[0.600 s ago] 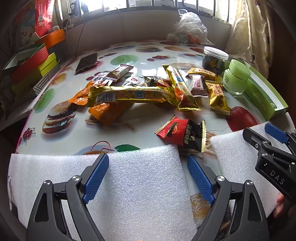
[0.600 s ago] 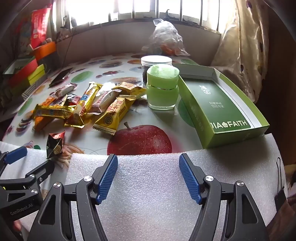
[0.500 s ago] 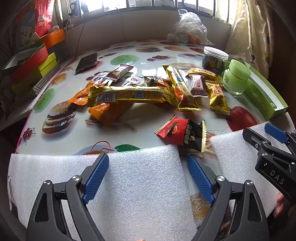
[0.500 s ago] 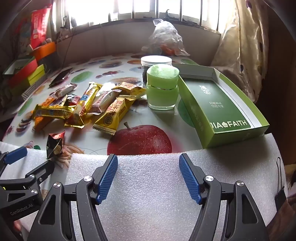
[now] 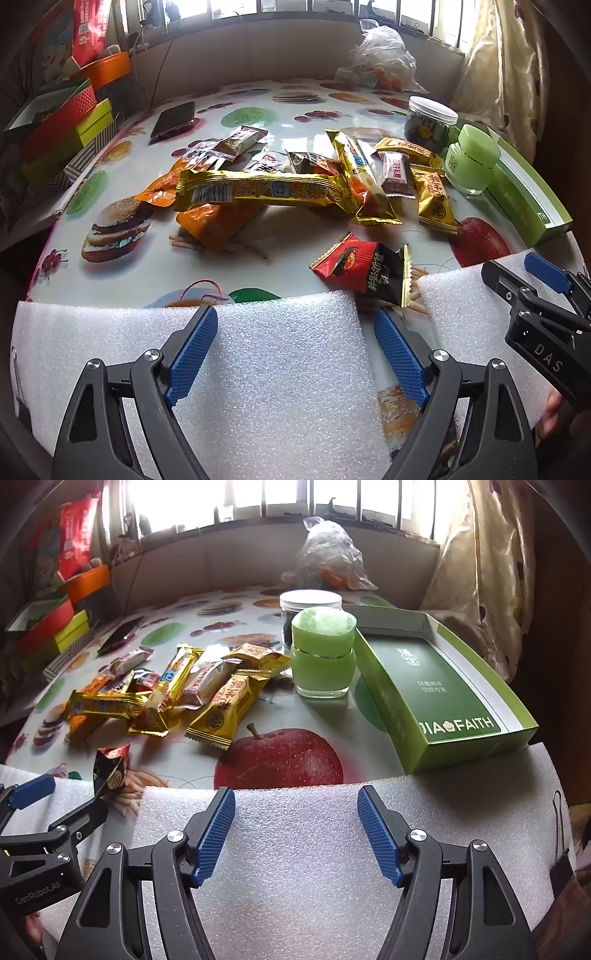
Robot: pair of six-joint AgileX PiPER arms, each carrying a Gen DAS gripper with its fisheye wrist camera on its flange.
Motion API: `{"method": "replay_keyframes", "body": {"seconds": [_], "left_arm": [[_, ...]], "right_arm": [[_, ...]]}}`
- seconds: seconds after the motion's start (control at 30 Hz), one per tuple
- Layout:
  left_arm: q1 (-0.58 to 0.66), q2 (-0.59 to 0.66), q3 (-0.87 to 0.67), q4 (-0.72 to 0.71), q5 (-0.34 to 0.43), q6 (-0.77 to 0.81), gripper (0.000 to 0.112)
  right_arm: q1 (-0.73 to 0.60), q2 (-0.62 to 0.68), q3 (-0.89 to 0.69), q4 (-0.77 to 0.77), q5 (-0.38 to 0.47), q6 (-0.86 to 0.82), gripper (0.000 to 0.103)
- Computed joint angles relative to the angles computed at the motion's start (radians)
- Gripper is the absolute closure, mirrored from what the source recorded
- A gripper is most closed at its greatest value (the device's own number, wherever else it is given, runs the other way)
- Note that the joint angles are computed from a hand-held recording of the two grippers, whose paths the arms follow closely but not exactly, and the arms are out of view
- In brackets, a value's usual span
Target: Organize snacks
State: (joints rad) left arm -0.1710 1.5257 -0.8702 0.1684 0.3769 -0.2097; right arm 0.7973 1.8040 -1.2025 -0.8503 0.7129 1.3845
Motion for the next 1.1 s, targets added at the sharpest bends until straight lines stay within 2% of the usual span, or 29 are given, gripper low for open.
{"method": "replay_keyframes", "body": {"seconds": [0.1,1.1], "left_arm": [[0.011,0.011,-0.012,-0.044,0.001,0.049,0.025],[0.011,0.004,0.001,-0.016,-0.015,0.027,0.025]], "right_arm": [[0.006,0.003,-0.004,-0.004,0.010,0.009,0.034],[0.013,0.001,0.003,-0.020,0.018,0.031,0.034]]}}
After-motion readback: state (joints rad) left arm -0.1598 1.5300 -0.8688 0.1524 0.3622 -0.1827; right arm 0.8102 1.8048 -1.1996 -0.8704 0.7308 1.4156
